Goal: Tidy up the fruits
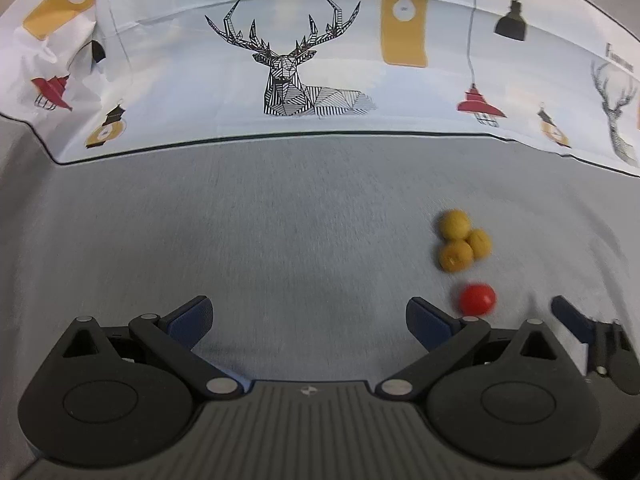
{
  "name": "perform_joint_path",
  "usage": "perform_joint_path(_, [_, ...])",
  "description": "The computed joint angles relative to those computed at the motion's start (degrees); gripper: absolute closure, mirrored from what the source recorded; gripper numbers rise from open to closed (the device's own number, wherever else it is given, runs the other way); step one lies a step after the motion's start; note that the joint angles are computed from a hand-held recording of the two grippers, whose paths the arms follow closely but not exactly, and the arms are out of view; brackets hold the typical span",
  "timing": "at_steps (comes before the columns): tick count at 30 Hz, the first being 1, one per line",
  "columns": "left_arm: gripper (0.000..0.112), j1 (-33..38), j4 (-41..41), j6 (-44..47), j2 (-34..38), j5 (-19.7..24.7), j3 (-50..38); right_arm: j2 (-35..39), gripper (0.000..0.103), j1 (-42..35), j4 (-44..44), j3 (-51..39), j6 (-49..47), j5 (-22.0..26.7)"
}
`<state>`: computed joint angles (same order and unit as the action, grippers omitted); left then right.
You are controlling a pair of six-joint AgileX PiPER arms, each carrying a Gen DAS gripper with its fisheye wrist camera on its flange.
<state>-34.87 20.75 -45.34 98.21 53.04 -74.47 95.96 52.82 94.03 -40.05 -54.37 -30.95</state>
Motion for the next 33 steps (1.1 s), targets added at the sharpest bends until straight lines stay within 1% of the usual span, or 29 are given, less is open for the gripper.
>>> perform_joint_path(2, [0.009, 0.9, -0.2, 0.8, 2.6, -0.7, -2.0, 3.2, 0.012, -2.0, -8.3, -0.6, 6.0, 2.0])
perform_joint_path(3, [0.009, 1.3, -0.8, 1.4, 3.9, -1.1, -2.9, 4.1, 0.036, -2.3, -10.8, -0.7, 7.7, 2.2])
perform_joint_path(4, [0.009, 1.7, -1.7, 2.3, 4.9, -1.7, -3.8, 4.5, 0.056, -2.5, -12.6, -0.5, 8.5, 2.3])
perform_joint_path(5, [0.009, 2.0, -2.9, 3.4, 6.2, -2.3, -4.8, 4.6, 0.063, -1.6, -13.2, 0.1, 9.0, 0.1])
perform_joint_path(6, [0.009, 2.0, -3.8, 4.1, 7.2, -2.7, -5.7, 4.1, 0.071, -1.5, -14.1, 1.1, 9.8, -0.2])
perform_joint_path(7, [0.009, 1.9, -4.7, 5.0, 8.4, -3.0, -6.8, 3.2, 0.071, -1.9, -14.5, 2.4, 11.5, -0.5])
perform_joint_path(9, [0.009, 1.1, -6.3, 7.0, 10.7, -3.7, -8.8, 2.0, 0.071, -2.3, -10.7, 4.1, 11.6, -3.1])
perform_joint_path(10, [0.009, 0.6, -7.0, 8.2, 12.1, -3.9, -10.1, 1.5, 0.071, -3.5, -10.2, 5.3, 12.5, -3.3])
perform_joint_path(13, [0.009, -1.1, -7.2, 9.7, 15.9, -4.1, -13.4, 0.0, 0.071, -6.2, -13.1, 9.1, 17.9, -4.2])
perform_joint_path(15, [0.01, -2.4, -5.6, 8.9, 18.8, -3.5, -15.7, -0.2, 0.07, -7.8, -17.9, 11.0, 23.7, -4.0])
perform_joint_path(16, [0.02, -2.7, -5.4, 9.0, 19.7, -3.5, -16.4, -0.2, 0.07, -8.3, -20.3, 11.9, 26.6, -4.0])
perform_joint_path(17, [0.027, -2.7, -6.0, 9.8, 20.4, -3.6, -17.0, 0.2, 0.07, -8.2, -20.9, 11.9, 27.3, -4.5])
perform_joint_path(18, [0.031, -2.9, -5.4, 9.4, 20.4, -4.3, -16.9, 0.8, 0.07, -7.9, -21.0, 11.8, 27.2, -5.1])
perform_joint_path(19, [0.056, -3.0, -5.1, 9.9, 19.9, -6.2, -16.2, 1.3, 0.07, -7.5, -21.2, 11.7, 27.1, -5.9])
perform_joint_path(20, [0.083, -3.3, -4.7, 11.7, 19.3, -7.4, -15.5, 1.8, 0.07, -7.2, -21.6, 11.6, 27.3, -6.5])
perform_joint_path(22, [0.084, -3.7, -5.0, 13.0, 18.8, -6.5, -15.8, 2.0, 0.07, -7.5, -22.3, 11.5, 27.9, -6.6])
perform_joint_path(23, [0.084, -3.6, -5.7, 13.1, 18.1, -6.7, -15.1, 1.9, 0.07, -7.6, -22.3, 11.4, 28.0, -6.5])
perform_joint_path(26, [0.084, -4.4, -4.0, 10.3, 14.8, -7.3, -11.7, 0.3, 0.07, -7.6, -19.9, 11.3, 25.1, -5.6])
perform_joint_path(28, [0.084, -4.8, -5.1, 9.2, 10.4, -7.9, -7.5, -2.4, 0.07, -6.6, -15.1, 10.9, 20.3, -5.4])
perform_joint_path(30, [0.084, -6.3, -4.3, 7.0, 5.5, -7.0, -3.5, -7.0, 0.07, -3.9, -10.4, 11.6, 15.8, -6.3])
perform_joint_path(33, [0.084, -9.5, -3.9, 3.8, -3.3, -4.6, 2.9, -14.8, 0.07, 3.8, 1.3, 12.1, 5.8, -10.3])
